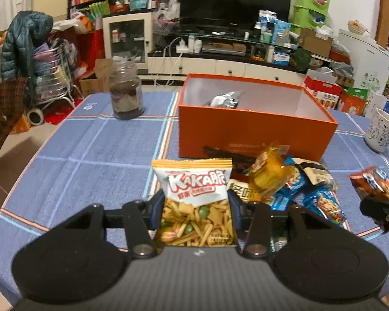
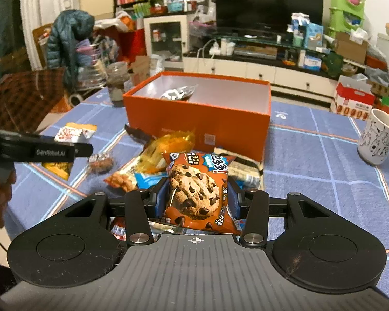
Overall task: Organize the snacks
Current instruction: 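Lift the KAKA bag with the left tool while the right tool lifts the cookie pack, then open the left tool over the orange box while the right tool drops the cookie pack inside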
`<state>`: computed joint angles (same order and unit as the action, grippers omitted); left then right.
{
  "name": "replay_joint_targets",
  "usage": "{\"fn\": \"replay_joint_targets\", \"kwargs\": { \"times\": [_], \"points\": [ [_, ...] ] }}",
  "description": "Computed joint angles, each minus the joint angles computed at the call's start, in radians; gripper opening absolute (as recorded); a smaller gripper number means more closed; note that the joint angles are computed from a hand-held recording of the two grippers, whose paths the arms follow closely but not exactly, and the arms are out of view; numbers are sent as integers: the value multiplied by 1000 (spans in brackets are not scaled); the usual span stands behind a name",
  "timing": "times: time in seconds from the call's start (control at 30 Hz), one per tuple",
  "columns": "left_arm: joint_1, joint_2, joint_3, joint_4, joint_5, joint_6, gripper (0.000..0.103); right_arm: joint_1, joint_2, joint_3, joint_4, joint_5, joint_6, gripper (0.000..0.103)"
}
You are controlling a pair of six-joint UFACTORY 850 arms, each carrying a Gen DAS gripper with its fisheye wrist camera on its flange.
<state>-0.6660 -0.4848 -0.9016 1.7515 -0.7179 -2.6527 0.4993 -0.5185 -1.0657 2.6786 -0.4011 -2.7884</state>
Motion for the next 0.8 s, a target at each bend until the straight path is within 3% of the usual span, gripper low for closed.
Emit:
{"fn": "replay_joint_targets", "kwargs": {
  "times": [0.5,0.8],
  "points": [
    [28,-35,-63,23,47,66,47,-3,-21,-62,-30,-1,55,32],
    [73,-16,-101,69,32,82,47,-26,-104,-242,2,24,75,32]
  ]
}}
